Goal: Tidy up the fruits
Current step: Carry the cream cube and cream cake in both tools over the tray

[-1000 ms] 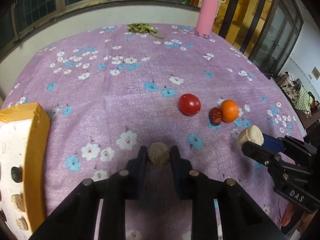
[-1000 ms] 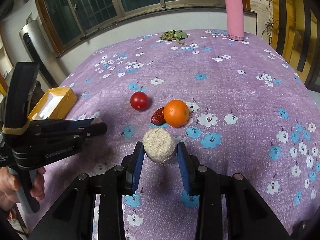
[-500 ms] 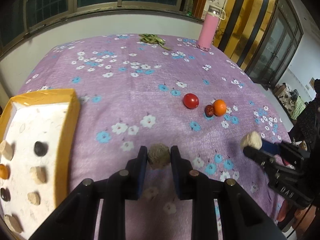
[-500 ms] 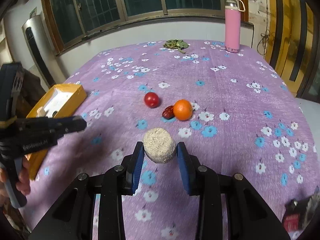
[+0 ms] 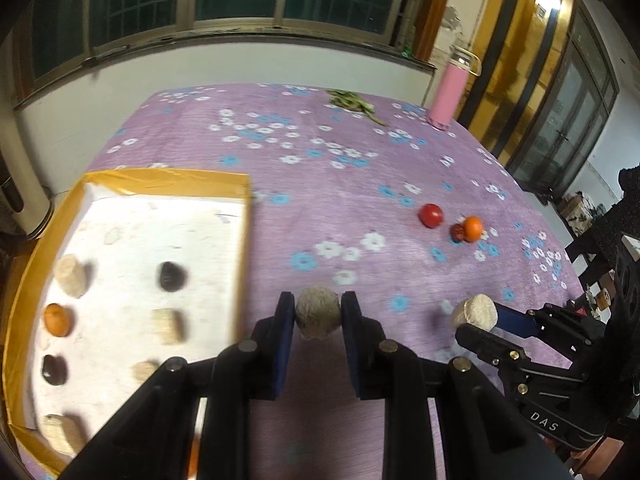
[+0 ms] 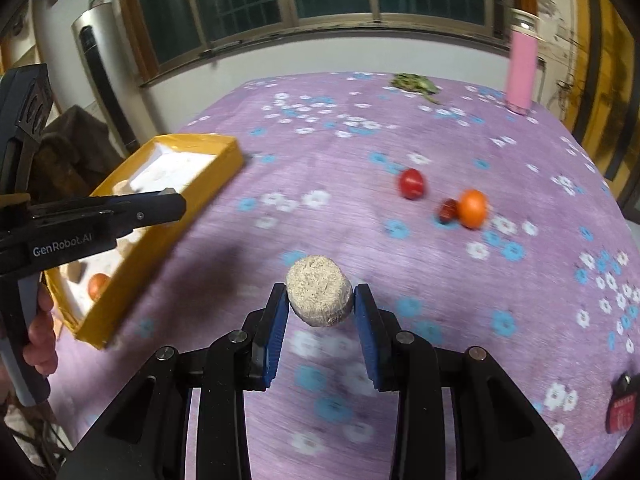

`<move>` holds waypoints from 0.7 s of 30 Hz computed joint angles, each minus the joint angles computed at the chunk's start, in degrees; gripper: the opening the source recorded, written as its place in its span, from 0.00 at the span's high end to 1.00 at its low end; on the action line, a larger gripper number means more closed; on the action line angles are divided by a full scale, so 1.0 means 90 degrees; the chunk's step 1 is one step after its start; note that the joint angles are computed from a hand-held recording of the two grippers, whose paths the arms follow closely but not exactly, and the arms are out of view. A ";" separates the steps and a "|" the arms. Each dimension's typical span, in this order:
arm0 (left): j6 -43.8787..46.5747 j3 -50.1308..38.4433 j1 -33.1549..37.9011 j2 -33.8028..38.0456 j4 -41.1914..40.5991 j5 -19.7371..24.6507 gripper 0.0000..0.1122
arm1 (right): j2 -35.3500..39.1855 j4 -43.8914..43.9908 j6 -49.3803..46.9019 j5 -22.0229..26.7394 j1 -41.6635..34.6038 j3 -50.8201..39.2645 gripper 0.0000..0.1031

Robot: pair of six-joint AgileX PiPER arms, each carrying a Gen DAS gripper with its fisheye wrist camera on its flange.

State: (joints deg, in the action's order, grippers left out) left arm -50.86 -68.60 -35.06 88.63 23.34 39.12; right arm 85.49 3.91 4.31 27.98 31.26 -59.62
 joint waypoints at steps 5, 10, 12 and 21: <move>0.0314 0.0558 0.0615 -0.0500 -0.0097 -0.0104 0.77 | 0.0693 0.0105 0.0124 0.0209 0.0545 -0.0868 0.68; 0.1041 0.0903 0.1536 -0.0794 -0.0483 -0.0223 0.77 | 0.1453 0.0189 0.0236 0.0442 0.0927 -0.1892 0.68; 0.1410 0.0975 0.1916 -0.0835 -0.0670 -0.0278 0.77 | 0.1824 0.0151 0.0299 0.0608 0.1091 -0.2438 0.68; 0.3000 0.0496 0.3342 -0.0216 -0.1441 -0.0407 0.77 | 0.3908 0.0210 0.0298 0.1831 0.1487 -0.5624 0.68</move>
State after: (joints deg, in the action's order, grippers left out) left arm -23.85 -64.14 -4.98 86.69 10.37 35.45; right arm 120.66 5.80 6.98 44.47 44.64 -110.23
